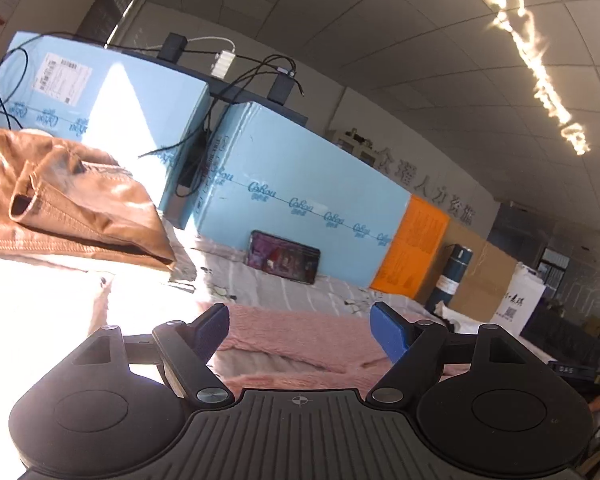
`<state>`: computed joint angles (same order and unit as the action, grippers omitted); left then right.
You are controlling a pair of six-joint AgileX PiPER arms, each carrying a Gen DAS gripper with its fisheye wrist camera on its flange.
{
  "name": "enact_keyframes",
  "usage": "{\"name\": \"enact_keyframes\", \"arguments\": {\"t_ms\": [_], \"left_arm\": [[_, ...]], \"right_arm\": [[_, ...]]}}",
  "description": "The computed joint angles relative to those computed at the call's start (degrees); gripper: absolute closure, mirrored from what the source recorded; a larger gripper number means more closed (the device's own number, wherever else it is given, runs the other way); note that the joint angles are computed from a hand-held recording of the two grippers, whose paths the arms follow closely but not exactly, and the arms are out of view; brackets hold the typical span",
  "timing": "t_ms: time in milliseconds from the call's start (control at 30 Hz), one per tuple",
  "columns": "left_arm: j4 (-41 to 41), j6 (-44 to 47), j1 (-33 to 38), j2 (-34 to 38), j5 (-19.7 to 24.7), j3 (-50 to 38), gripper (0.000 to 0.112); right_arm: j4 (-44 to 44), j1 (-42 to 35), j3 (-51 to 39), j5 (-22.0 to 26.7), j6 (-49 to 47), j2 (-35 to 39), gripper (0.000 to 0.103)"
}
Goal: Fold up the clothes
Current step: 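Spread the pink sweater flat on the bed and open both tools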
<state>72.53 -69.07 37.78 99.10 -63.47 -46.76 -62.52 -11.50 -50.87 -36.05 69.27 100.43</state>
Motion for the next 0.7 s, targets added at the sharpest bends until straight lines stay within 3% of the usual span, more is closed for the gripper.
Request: {"name": "enact_keyframes", "arguments": {"t_ms": [100,133,333,467,533,600,667,700], "left_arm": [[5.5,-9.56,-0.04,3.41,-5.81,-2.01,0.033],[6.48,-12.88,-0.95,3.92,-5.16,-2.76,0.033],[15.34,-38.98,-5.57,5.92,6.7,-10.45,0.033],[14.87,-46.33,-6.8,10.07,8.03,-13.66,0.034],[15.49,-47.33,-8.53,9.87,11.58,-14.93,0.037],[17.7,-48.13,-11.29,8.68,18.41,-15.67,0.055],[19.89,-47.82,-14.25,7.78,25.53,-16.17,0.095],[18.54,-45.02,-15.43,7.41,28.11,-15.75,0.099]], "right_arm": [[-0.87,0.43,-1.88,3.06,4.19,1.18,0.032],[-1.08,0.69,-2.33,3.93,5.08,1.43,0.031],[-5.09,1.47,-5.66,7.4,13.45,3.34,0.027],[-6.94,0.86,-6.72,7.33,16.85,4.41,0.024],[-7.86,0.62,-7.62,7.18,18.73,5.26,0.024],[-8.76,0.61,-8.45,7.06,20.53,5.94,0.024],[-8.82,0.74,-8.83,7.04,21.07,6.25,0.023],[-8.9,0.92,-9.0,7.27,21.47,6.31,0.023]]}}
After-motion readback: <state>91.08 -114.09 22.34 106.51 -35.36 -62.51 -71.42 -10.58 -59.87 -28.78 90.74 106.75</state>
